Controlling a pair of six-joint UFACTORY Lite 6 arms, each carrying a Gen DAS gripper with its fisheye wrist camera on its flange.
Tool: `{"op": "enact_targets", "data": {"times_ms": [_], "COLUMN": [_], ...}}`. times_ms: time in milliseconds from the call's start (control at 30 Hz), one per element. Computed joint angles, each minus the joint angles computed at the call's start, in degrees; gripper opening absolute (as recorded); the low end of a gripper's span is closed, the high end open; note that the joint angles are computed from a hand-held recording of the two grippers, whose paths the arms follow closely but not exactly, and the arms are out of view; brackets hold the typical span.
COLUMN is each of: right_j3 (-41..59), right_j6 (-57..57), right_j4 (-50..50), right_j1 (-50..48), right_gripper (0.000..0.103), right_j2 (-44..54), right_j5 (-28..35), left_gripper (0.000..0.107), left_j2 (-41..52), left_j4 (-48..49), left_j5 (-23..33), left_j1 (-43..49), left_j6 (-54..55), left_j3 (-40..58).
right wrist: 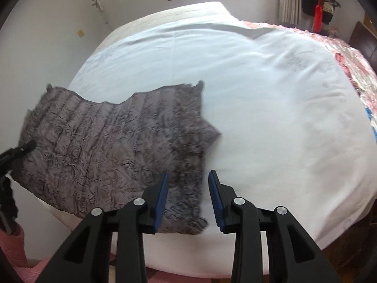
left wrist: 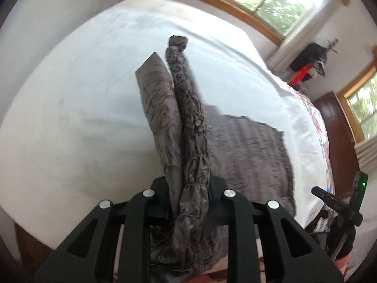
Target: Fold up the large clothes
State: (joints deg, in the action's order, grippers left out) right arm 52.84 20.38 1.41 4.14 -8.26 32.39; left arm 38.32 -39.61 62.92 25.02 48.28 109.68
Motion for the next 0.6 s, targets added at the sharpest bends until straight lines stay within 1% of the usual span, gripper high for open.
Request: {"op": "enact_targets", "data": {"times_ms": [133,200,300,433,467,533,600], "right_j3": [0.2,-0.7,-0.8,-1.5,-1.7,-2.2,-2.8], "right_j6": [-0.4,-1.2,-3.9,-6.3,-8.7,-12.5,-14.4], "right_j4": [-0.7,-0.3,1.5,1.7,3.0,5.7,6.9], "right_j1": [-0.7,-1.1,-2.7,-4.3,-5.5,-7.4,-8.5], "right_gripper": [0.035,0.035,0.036,0.036,0.036,0.036,0.036], "right_j2": [-0.9,-2.0,-1.9,-2.5,-2.2,-2.1,-2.2], "right_j5": [1.3,1.5,1.7,1.8,1.4,1.3,1.1], "left_gripper": [0.021,0.021,0.021,0.021,0.021,0.021,0.021], "left_j2": [-9.5,-11.8,-16.2,-18.9,-19.2,-17.9,-14.6], "left_j4": [0.3,0.6,2.8,7.3,8.3,10.6,12.4], "left_j5": [-2.2,-2.6,-7.8,-13.8,-15.7,-18.2,-21.2], "left_j1": [-6.8,-9.9,-17.8,-27.8,-30.5,-34.5,-38.3], "left_j6": [-2.7,-4.5,-8.8,-15.4,-16.4,-19.6,-22.5], "left_j3": [-6.5,-7.6,-11.7,-16.5,-18.3,-19.2,-19.5]}}
